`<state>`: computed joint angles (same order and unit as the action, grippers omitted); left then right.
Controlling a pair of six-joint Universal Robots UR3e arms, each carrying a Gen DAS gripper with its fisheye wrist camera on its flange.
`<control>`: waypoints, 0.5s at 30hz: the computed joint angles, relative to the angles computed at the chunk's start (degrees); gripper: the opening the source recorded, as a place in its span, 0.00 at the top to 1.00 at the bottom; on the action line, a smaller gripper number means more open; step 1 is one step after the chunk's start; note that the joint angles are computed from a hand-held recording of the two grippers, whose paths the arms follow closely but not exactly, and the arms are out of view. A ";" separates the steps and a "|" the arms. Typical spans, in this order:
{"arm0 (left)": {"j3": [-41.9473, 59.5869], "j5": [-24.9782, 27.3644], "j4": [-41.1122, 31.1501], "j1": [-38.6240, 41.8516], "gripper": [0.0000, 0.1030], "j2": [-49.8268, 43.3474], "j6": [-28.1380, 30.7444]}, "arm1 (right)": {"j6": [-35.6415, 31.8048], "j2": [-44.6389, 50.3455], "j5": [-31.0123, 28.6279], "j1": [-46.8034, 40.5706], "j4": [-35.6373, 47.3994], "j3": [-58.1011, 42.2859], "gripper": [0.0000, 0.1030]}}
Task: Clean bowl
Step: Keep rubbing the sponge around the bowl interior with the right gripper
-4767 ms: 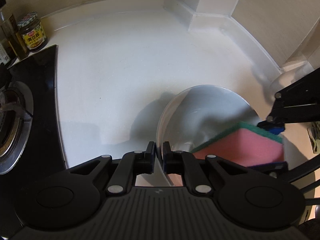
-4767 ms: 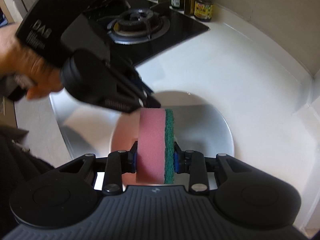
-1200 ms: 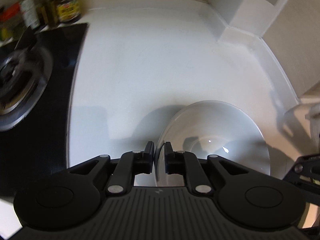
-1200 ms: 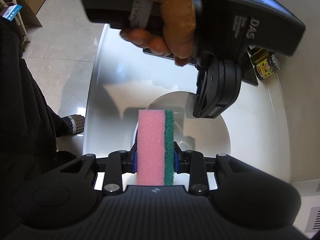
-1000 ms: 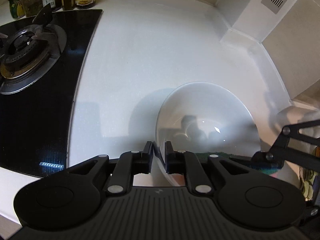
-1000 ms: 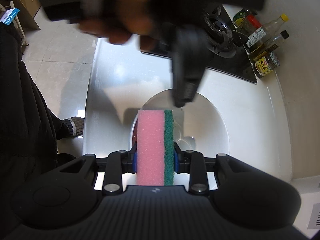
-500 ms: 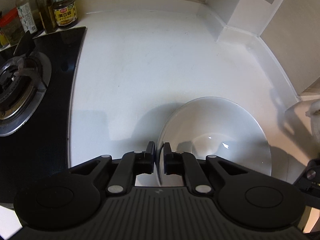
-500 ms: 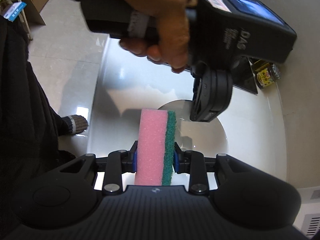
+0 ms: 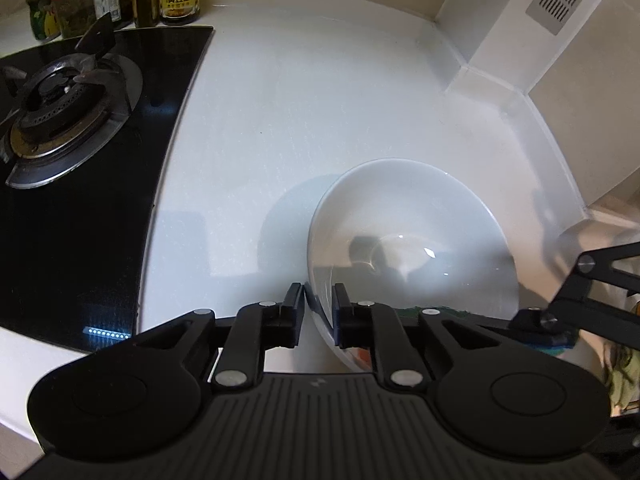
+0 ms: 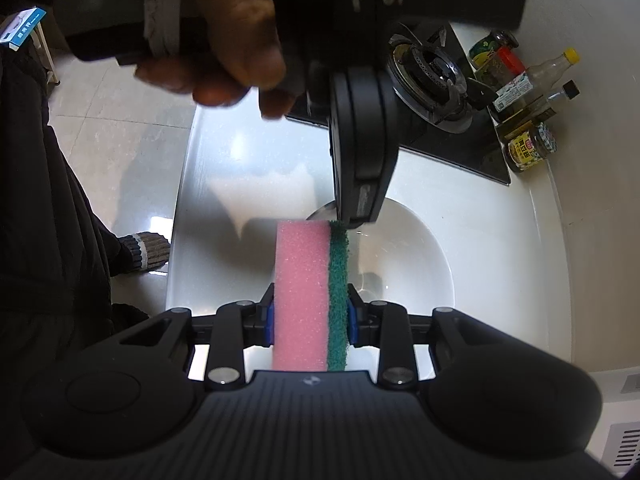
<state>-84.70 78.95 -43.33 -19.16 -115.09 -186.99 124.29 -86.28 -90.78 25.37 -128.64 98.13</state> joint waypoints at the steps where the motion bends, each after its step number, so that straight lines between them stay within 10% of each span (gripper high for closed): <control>1: 0.79 0.15 0.14 -0.11 0.89 -0.73 1.00 | -0.04 0.00 -0.06 0.05 0.10 -0.07 0.73; 15: 23.32 2.04 -14.30 -1.87 0.94 -12.24 9.92 | -2.77 0.14 -0.76 0.27 1.69 -1.43 0.73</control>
<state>-61.38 80.99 -57.63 -21.03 -127.33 -177.08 121.52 -86.14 -91.54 25.64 -126.96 96.69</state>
